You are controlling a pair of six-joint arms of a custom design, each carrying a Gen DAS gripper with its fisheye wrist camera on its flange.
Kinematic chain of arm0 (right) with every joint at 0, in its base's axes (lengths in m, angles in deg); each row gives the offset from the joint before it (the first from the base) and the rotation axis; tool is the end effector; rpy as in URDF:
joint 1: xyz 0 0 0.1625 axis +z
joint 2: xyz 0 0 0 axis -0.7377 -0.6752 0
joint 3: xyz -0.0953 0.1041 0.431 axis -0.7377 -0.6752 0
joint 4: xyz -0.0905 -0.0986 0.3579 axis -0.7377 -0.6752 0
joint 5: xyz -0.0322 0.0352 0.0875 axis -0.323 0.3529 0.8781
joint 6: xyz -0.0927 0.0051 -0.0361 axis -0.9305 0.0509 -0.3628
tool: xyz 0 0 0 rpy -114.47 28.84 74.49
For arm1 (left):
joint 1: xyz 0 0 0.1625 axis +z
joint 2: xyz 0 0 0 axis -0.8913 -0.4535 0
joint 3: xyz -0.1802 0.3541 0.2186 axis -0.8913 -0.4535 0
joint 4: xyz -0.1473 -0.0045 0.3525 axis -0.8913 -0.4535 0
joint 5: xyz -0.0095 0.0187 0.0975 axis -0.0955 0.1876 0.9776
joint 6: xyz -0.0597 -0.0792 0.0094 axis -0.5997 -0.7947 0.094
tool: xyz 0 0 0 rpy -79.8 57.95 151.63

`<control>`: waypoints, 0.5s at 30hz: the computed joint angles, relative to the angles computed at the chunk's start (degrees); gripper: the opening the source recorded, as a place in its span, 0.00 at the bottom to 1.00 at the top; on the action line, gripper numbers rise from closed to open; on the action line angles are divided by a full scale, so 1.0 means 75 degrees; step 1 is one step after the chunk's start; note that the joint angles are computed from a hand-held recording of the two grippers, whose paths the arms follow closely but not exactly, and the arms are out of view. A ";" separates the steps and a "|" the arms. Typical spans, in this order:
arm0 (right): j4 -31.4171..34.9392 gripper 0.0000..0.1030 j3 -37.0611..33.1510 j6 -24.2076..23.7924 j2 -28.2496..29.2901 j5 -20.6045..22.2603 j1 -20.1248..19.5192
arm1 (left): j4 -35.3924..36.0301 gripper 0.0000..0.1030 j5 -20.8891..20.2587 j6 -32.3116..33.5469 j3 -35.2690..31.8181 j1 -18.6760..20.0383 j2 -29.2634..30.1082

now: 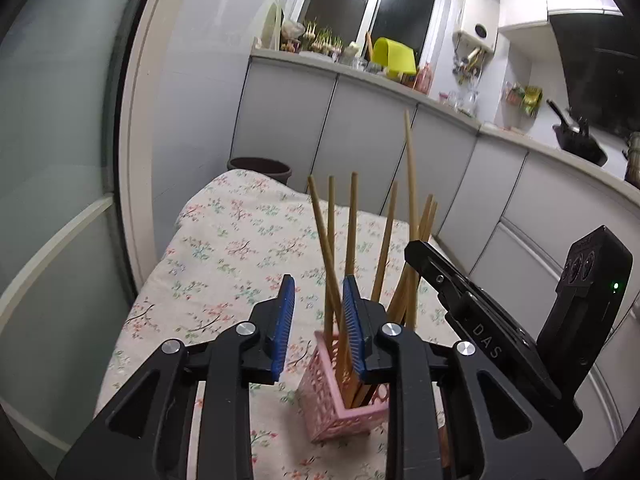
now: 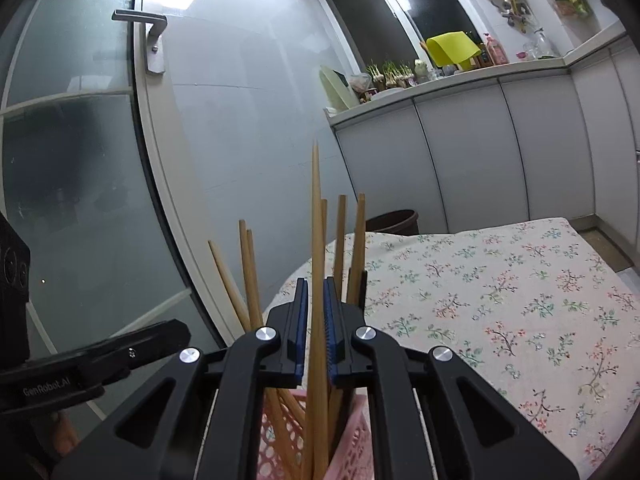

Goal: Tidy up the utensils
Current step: 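Open both tools and pull them back from the basket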

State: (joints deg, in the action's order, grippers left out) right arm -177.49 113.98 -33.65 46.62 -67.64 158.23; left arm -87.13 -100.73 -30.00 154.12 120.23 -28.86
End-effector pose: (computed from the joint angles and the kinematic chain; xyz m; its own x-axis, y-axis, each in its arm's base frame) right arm 0.3112 -0.5743 0.1019 -0.8915 0.0216 0.4525 -0.4381 0.2134 -0.8733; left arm -0.2075 -0.6182 0.2810 -0.7365 0.5519 -0.3911 0.6683 0.5042 -0.5469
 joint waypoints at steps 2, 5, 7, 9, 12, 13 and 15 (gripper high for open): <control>-0.0110 0.08 0.0088 0.0024 -0.0043 -0.0055 0.0044 | 0.0226 0.30 0.0412 -0.0044 -0.0011 -0.0092 -0.0032; -0.0156 0.08 0.0131 -0.0015 -0.0137 -0.0255 0.0164 | 0.0520 0.31 0.0571 -0.0184 -0.0025 -0.0129 -0.0099; -0.0098 0.08 0.0200 0.0064 -0.0258 -0.0476 0.0231 | 0.0753 0.31 0.0724 -0.0264 -0.0018 -0.0184 -0.0167; 0.0139 0.08 0.0258 0.0163 -0.0414 -0.0750 0.0309 | 0.1065 0.31 0.0827 -0.0367 -0.0032 -0.0248 -0.0255; 0.0935 0.09 0.0296 0.0401 -0.0754 -0.1149 0.0493 | 0.1616 0.32 0.1019 -0.0582 -0.0104 -0.0365 -0.0441; 0.1114 0.12 0.0283 0.0414 -0.0840 -0.1277 0.0574 | 0.1764 0.32 0.1055 -0.0674 -0.0132 -0.0402 -0.0503; 0.1759 0.18 0.0288 0.0641 -0.1125 -0.1528 0.0771 | 0.2105 0.32 0.1129 -0.0873 -0.0211 -0.0500 -0.0650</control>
